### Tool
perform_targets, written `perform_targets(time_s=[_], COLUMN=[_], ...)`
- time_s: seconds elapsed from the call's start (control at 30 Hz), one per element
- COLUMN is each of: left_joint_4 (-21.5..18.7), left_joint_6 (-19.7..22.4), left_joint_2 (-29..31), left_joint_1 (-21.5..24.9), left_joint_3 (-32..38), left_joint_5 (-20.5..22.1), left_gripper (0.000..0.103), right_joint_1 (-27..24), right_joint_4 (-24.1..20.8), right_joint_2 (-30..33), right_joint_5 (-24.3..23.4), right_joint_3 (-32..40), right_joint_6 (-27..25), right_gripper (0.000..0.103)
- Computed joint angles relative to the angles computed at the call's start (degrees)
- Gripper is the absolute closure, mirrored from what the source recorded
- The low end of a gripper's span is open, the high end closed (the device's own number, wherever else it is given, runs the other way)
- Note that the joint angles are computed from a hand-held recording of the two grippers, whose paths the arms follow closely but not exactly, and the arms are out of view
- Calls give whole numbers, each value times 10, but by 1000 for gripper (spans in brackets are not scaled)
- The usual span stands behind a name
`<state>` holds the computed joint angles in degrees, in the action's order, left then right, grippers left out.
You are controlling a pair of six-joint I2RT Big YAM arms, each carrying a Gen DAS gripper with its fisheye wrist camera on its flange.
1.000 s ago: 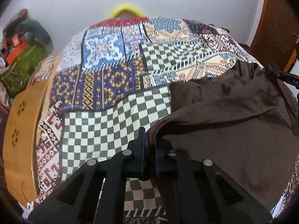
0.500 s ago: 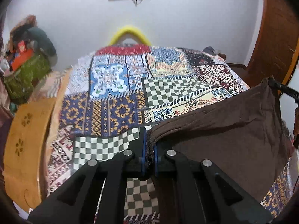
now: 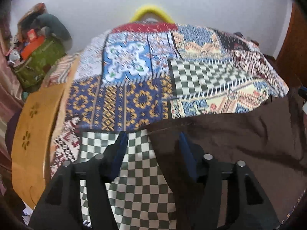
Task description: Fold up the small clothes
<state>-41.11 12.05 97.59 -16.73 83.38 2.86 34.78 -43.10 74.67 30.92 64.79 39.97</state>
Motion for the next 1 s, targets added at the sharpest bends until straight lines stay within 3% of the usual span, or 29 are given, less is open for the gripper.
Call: perform_targets(time_s=[0.13,0.3,0.47,0.6,0.7,0.83,1.0], left_joint_4=[-8,-16,-21,-3,1,0,-19], left_joint_6=[21,57,75,81,79,58,57], left_joint_2=[-37,-98,-153,-188,-193,-201,-228], left_joint_1=[-2,-15,-19,-15,-13,11,26], left_joint_3=[-21,-78,-149,-212,-237,-252,-263], left_joint_5=[21,29,30,12,-11,0,3], left_gripper=[40,33,30,29,25,21,21], right_joint_1=[29,82,147,190,200,225,245], right_joint_4=[3,-5,-47,-67,-93,-126,-88], right_joint_2=[-24,-42,-51,-71,-69,-72,-98], right_joint_5=[8,-9,-3,20,-3,18,-3], right_joint_3=[3,-1,-25,-66,-83,-80,-96], right_joint_6=[-21,-2,75,177,235,261,287], right_gripper=[54,45,41,37,36,36,36])
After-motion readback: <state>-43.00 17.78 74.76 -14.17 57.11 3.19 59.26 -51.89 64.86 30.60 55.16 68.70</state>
